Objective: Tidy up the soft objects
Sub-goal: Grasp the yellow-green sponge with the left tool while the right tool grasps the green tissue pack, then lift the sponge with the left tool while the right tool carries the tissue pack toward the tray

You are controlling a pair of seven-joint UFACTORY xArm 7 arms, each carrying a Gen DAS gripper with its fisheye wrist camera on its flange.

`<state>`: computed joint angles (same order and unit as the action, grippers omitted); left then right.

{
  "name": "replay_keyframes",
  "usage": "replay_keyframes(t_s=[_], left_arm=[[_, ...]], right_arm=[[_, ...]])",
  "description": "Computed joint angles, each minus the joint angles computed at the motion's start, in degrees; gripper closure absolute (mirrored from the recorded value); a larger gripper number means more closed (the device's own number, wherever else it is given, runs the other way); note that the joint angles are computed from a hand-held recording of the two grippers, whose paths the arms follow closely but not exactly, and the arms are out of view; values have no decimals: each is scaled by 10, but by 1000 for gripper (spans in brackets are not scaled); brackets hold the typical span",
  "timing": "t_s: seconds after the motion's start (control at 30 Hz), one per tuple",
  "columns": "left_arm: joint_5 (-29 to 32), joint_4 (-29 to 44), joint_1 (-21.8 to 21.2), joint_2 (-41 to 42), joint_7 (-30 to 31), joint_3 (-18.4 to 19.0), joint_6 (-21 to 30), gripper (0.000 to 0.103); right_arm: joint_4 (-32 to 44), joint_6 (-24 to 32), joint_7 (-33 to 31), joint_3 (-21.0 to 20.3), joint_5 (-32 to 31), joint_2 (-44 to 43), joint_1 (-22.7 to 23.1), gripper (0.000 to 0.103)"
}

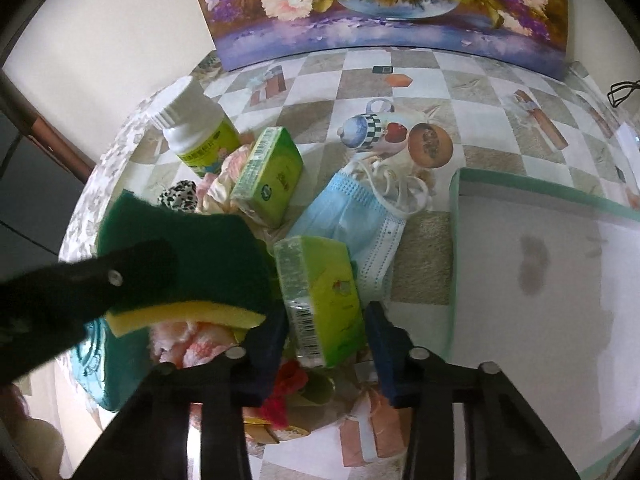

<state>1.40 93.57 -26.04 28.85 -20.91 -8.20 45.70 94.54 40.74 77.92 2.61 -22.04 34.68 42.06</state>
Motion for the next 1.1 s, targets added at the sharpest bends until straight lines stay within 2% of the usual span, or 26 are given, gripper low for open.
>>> replay_keyframes(t_s=[0.03,0.4,1.1], left_arm=[[-2,-2,1,0,0,0,-3,60],[-2,-18,4,-17,-3,1,-21,65],[7,-94,17,-107,-17,-3,-121,66]], right_arm=[[-3,-3,2,0,0,-2,0,69],[-35,-22,24,-2,-4,-26,-2,74],[-87,-24,84,9,-59,-107,-12,79]])
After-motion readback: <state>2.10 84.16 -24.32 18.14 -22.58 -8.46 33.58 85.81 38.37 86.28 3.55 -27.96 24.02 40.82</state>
